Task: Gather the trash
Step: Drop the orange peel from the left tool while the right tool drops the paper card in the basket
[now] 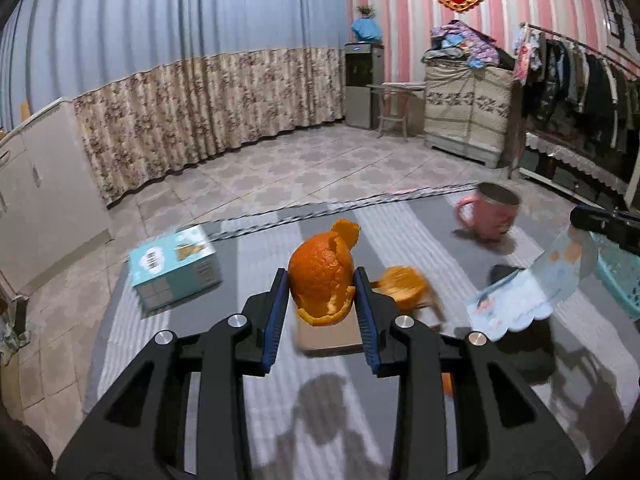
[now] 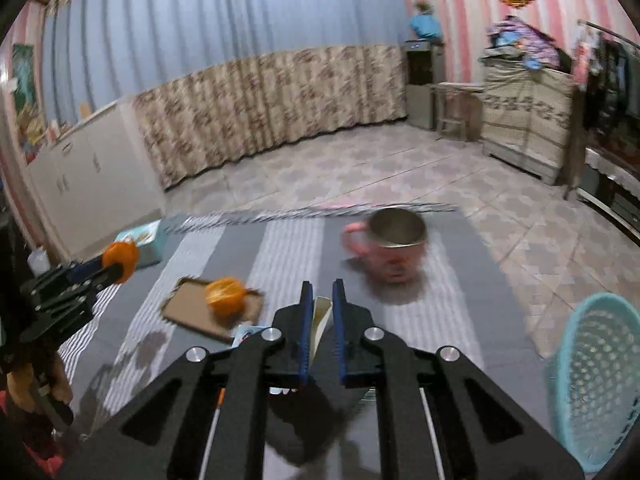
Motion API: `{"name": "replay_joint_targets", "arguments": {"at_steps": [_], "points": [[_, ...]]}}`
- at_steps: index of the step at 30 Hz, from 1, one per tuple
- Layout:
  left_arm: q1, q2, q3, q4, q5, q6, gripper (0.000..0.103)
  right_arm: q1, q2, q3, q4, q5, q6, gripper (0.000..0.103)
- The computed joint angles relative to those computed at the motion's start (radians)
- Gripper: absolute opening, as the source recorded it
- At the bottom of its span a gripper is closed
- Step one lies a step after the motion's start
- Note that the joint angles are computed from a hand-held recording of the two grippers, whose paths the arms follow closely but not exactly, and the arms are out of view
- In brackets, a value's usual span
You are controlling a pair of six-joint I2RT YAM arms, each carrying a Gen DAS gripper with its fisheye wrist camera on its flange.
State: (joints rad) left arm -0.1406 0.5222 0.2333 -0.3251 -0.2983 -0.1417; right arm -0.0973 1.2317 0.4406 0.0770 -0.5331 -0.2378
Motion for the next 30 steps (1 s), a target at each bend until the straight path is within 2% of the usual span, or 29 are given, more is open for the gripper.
{"name": "replay_joint_targets", "arguments": {"at_steps": [2,6,10,13,20,28,30], "points": [[-0.110,0.049,0.014,0.018,-0.063,-0.069,0.032,-0.134,0.030,0.041,-0.038,-0.075,-0.057,0.010],[-0.376,0.255,0.065,0.113,-0.210,-0.229,0.032,-0.381,0.137,0.153,-0.106,-0.191,-0.163,0.010],[-0.545,0.480,0.143,0.225,-0.285,-0.322,0.032,-0.597,0.278,0.291,-0.149,-0.270,-0.253,0.010],[-0.647,0.657,0.221,0.306,-0.337,-0.366,0.032,-0.701,0.361,0.365,-0.141,-0.294,-0.284,0.010],[-0.799,1.028,0.482,0.397,-0.354,-0.389,0.032,-0.868,0.605,0.546,-0.073,-0.307,-0.292,0.010],[-0.880,1.350,0.813,0.409,-0.302,-0.356,0.032,-0.896,0.791,0.730,-0.077,-0.277,-0.227,0.010],[-0.893,1.426,0.895,0.404,-0.286,-0.348,0.032,-0.896,0.792,0.714,-0.059,-0.261,-0.239,0.010]]}}
